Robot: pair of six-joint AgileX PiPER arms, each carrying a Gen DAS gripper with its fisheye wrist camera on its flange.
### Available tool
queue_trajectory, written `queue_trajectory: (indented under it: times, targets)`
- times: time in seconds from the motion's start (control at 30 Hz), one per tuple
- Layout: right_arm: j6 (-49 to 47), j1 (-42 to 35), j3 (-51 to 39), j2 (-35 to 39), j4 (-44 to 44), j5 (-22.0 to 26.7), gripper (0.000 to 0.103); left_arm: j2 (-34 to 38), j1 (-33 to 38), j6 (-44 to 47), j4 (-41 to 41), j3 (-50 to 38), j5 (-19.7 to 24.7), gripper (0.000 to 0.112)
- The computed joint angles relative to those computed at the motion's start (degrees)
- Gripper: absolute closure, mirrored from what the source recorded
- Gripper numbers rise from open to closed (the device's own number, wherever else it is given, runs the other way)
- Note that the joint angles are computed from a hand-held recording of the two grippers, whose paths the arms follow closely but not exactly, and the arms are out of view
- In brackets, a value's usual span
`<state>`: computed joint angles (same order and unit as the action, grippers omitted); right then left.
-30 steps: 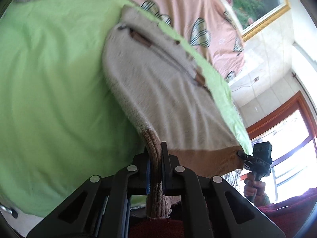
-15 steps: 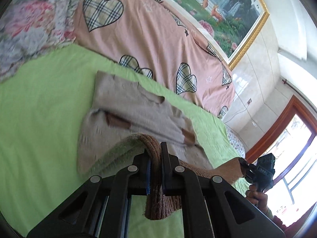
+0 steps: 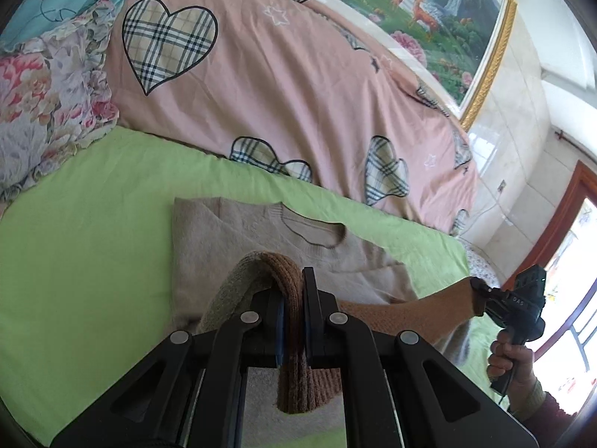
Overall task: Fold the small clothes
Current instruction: 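Lift the brown hem and fold it toward the collar with the left tool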
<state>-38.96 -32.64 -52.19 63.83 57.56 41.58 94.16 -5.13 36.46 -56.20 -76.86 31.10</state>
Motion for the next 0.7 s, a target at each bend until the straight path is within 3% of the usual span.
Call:
queue_trajectory:
  times: [0.23,0.33,0.53,0.7]
  targets:
    - [4.2,4.1,-6.8,14.8,-5.9,-10.9,0.095,15.6,-4.5,-21.4,23.6,-18.3,-1.5,0.106]
    - [8.9,5.0,-8.8,19.4,-11.0,-13.7,0.095,21.8,-5.0,-26.9,28.8,-24.5,-0.5,0.106]
    - [16.4,6.2,-11.3,25.5,-19.1,-16.0,0.095,31.9,-4.8,-32.8,33.2,-34.6,3.1,0.106]
    - [15.9,4.7,-12.4,26.3,-17.6,-13.3,0.094,31.8,-4.9,-32.1,31.8,-33.0,2.9,0.099]
